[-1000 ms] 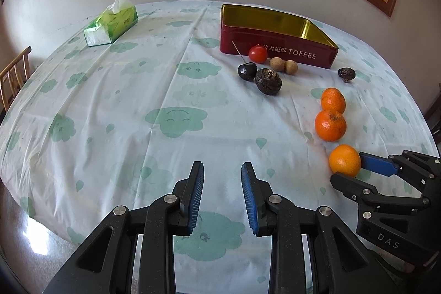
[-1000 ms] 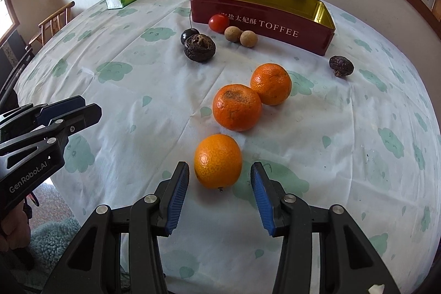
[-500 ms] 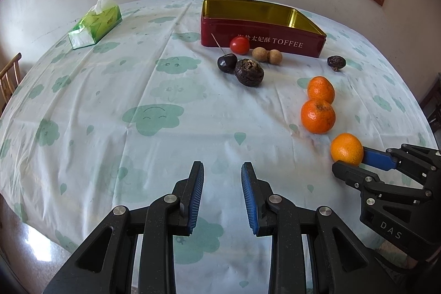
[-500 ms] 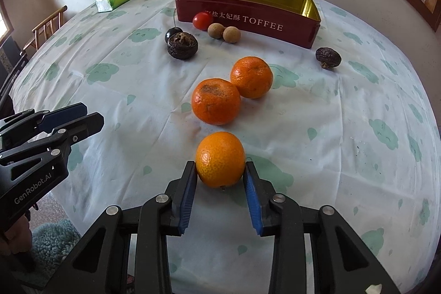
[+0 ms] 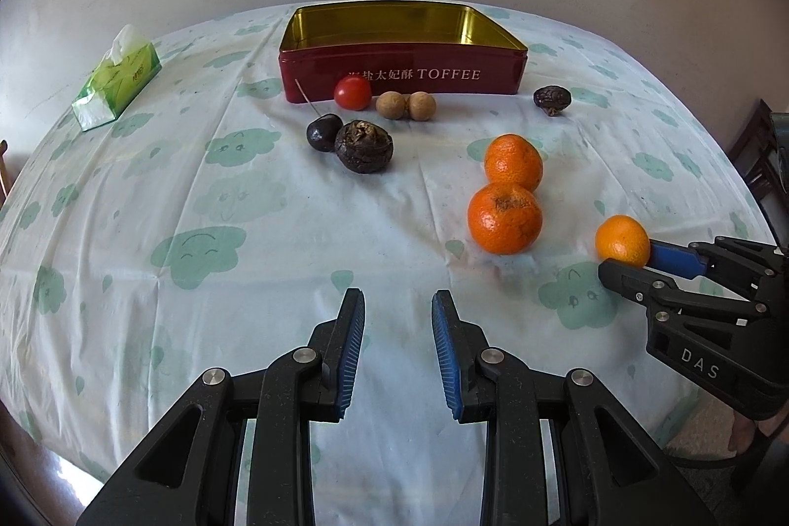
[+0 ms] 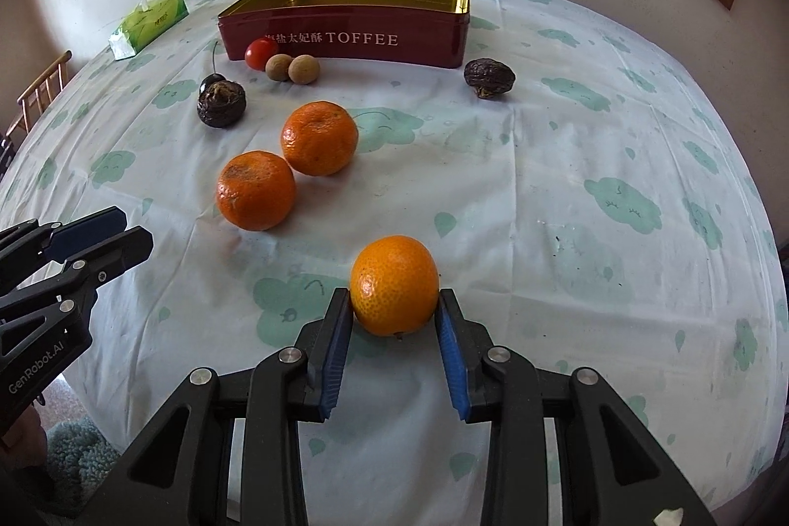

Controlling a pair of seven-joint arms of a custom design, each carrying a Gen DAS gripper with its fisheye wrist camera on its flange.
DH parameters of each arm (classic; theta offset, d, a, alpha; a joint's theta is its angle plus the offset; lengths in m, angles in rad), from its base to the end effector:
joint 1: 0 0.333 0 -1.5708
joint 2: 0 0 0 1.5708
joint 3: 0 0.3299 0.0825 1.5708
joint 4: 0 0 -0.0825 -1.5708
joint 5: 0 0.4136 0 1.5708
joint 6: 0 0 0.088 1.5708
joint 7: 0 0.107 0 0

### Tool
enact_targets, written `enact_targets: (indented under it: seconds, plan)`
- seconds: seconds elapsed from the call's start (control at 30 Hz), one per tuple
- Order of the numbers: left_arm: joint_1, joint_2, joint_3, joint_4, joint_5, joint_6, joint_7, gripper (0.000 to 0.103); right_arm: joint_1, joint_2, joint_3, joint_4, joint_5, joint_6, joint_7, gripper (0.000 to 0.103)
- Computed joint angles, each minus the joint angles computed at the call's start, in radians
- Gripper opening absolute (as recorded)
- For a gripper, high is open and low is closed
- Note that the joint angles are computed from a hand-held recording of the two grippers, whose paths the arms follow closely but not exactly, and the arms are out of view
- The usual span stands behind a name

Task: Organize fruits
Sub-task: 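Grasp the mottled tangerine with the left tool while the right tool holds the orange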

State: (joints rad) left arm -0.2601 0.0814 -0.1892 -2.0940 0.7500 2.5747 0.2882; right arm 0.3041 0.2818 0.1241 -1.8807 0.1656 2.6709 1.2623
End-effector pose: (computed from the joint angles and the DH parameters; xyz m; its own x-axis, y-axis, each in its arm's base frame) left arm 0.5508 -0.2764 0.4209 0.2564 -0.9654 0.0473 -0.7743 -0.2345 -0.5878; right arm 0.6312 0.2759 0.4150 0.5644 -0.8253 -0.0192 -0.7190 -0.4800 -0.5026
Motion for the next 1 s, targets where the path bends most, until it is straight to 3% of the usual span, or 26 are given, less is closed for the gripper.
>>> enact_targets:
  seconds: [0.27,0.47,1.0]
  plan:
    - [-0.010,0.060,0.010,0.054,-0.036,0.049,0.058,0.031,-0.011,0.015,-0.022,0.008,-0.039,0.030,0.037,0.032]
    - [-0.027,0.094,0.028,0.087,-0.054,0.086,0.082,0.039,-0.033,0.026,-0.018,0.019,-0.020,0.031,0.030,0.032]
    - [-0.082,0.182,0.064,0.201,-0.051,0.018,0.123,0.040,-0.070,0.045,-0.019,0.039,0.016,0.035,0.038,0.032]
